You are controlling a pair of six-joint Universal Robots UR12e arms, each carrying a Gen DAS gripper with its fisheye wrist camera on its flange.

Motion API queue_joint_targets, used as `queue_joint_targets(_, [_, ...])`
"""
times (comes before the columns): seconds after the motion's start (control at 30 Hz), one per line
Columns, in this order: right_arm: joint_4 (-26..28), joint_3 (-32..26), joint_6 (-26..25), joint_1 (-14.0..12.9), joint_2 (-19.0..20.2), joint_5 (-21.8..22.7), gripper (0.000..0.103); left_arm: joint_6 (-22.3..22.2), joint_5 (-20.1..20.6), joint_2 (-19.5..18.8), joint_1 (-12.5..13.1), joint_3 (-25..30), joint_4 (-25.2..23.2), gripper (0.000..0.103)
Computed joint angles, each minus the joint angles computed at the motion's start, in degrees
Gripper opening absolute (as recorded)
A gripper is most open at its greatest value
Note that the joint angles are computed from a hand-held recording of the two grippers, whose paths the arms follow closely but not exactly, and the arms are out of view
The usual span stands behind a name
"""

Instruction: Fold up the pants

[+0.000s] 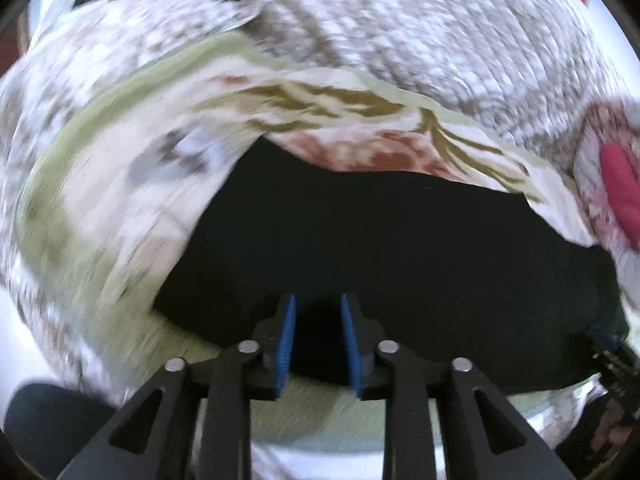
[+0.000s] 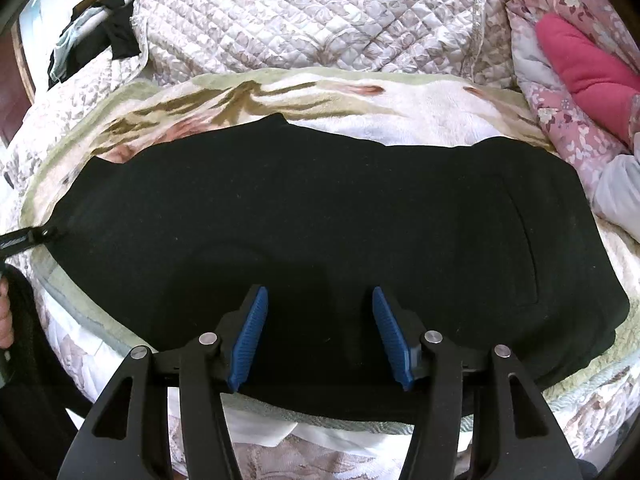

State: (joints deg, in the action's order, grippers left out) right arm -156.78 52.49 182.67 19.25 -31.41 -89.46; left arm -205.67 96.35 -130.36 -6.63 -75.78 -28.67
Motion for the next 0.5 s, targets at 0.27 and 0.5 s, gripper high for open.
queue_joint_targets(0.27, [-0.5,-0.2,0.0,-0.1,0.2,0.7,0.06,-8.3,-1.6,1.8,0.6,-3.5,0.6,0.045])
queue_joint_targets(0.5, [-0.7,-0.1,0.9,-0.3,0.2,1.6,0.06,-10.7,-1.3,1.1,0.8,-3.4,2.2,0.048])
